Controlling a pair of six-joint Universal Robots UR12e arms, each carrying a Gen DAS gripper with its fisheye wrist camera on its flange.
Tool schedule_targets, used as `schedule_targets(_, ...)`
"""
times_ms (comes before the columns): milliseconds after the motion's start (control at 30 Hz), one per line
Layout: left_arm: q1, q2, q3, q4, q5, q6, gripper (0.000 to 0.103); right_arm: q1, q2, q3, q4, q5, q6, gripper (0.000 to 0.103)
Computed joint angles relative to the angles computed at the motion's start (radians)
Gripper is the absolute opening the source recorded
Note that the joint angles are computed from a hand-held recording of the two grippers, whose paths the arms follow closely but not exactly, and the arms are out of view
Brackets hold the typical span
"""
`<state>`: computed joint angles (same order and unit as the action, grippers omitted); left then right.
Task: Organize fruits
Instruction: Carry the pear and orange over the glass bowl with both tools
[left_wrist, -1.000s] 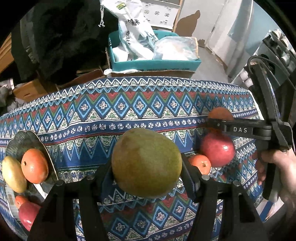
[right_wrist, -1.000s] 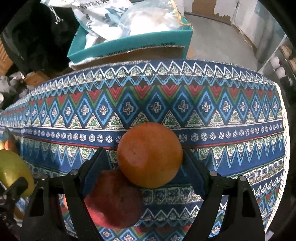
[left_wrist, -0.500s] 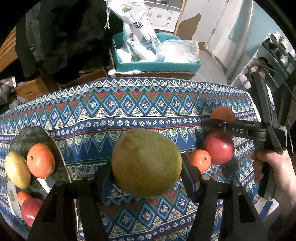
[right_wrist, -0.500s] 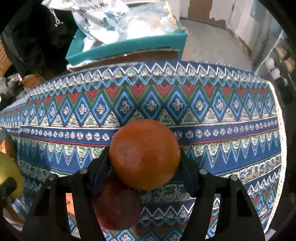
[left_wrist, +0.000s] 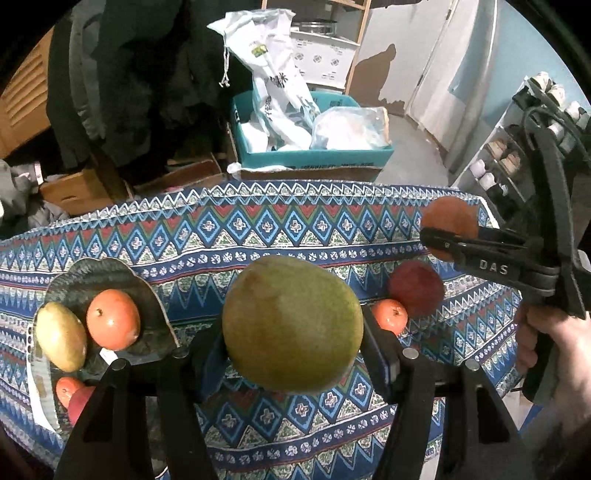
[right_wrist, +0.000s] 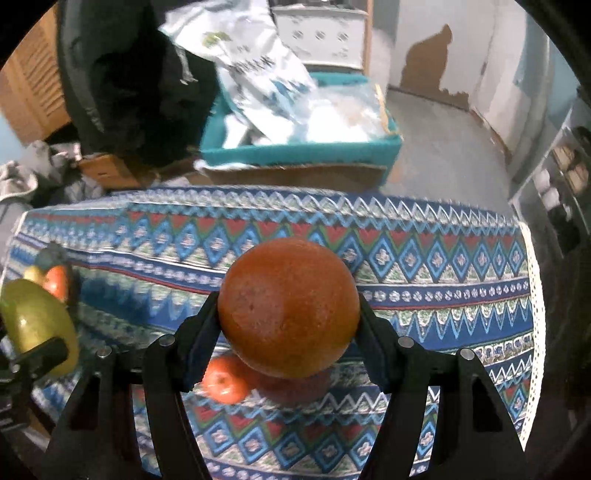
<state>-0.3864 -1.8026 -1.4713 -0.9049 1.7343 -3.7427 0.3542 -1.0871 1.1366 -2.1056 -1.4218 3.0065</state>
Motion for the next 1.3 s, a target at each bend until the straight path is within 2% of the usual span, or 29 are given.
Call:
schedule_targets(300, -0.009, 0.036, -0.015, 0.014, 0.022, -0.001, 0.066, 0.018, -0.056, 0.026, -0.050, 0.062, -0.038, 0.068)
schedule_targets(733, -0.016, 0.090, -0.038, 0.053, 0.040, -0.003, 0.066, 0.040, -0.089, 0.031, -0.097, 0.148, -0.067, 0.068)
schedule_targets(1300, 0.002, 0.164, -0.109, 0.075, 0.084, -0.047, 0.066, 0.090, -0.078, -0.009, -0.086, 0.215, -0.119, 0.068)
